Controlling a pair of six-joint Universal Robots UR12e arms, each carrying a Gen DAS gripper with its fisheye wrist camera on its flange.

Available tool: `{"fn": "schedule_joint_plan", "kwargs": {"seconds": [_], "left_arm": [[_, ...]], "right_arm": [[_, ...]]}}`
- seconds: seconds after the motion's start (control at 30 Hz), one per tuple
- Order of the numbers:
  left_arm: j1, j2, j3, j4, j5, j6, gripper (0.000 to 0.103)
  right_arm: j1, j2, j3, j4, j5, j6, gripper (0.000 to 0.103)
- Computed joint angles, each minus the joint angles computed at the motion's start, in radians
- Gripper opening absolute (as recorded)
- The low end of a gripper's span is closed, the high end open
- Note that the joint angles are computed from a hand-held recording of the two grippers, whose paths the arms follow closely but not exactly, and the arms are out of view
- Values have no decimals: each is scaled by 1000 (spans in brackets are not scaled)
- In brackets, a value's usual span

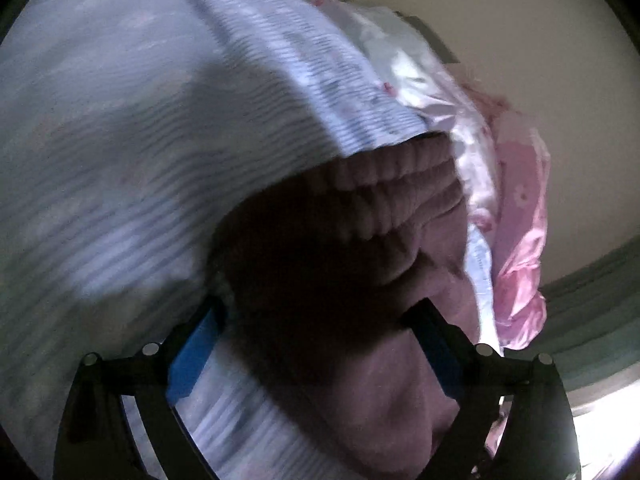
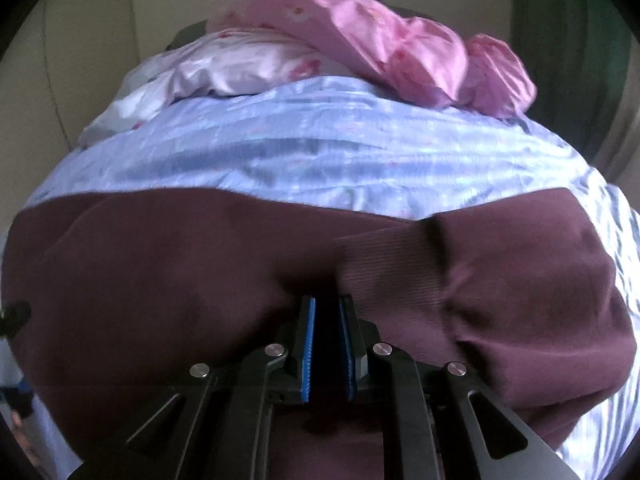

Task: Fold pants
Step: 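Grasp the ribbed waistband with the left gripper while the right grasps the pants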

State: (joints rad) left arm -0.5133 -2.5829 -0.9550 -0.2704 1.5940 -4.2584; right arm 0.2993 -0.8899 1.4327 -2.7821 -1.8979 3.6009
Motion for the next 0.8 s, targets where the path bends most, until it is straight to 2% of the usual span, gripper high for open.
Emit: {"fn": "schedule_joint_plan", "kwargs": {"seconds": [0.03,0.1,0.2,0.27,0.3,0.37,0.4,0.47,0.63,0.8], "left_arm": [[1,-7,17,-9,8,20,95],[6,-27,55,-42,-4,22,98],[10,-47,67,1,-17,-25,95],[14,-44,56,18,-35,-50,72],[15,-37,50,6,-43,-53,66],[16,-24,32,26,-55,-22,46],[14,-15,25,28,-54,4,43],[6,1,21,15,-31,71,36],[-56,24,87,-40,157,344,35],[-137,-24,267,-89,353,646,35]], "right_arm": [[-2,1,-1,10,35,4,15],[5,6,-1,-1,12,4,15],[16,10,1,-39,-11,-32,15],[24,8,7,-85,-6,-74,15],[30,6,12,-118,-4,-105,15],[41,3,14,-160,-22,-147,15],[49,-2,19,-190,-41,-165,15],[49,-15,32,-216,-25,-167,15],[16,-78,105,-260,45,-142,15],[-43,-162,202,-273,112,-157,15]]}}
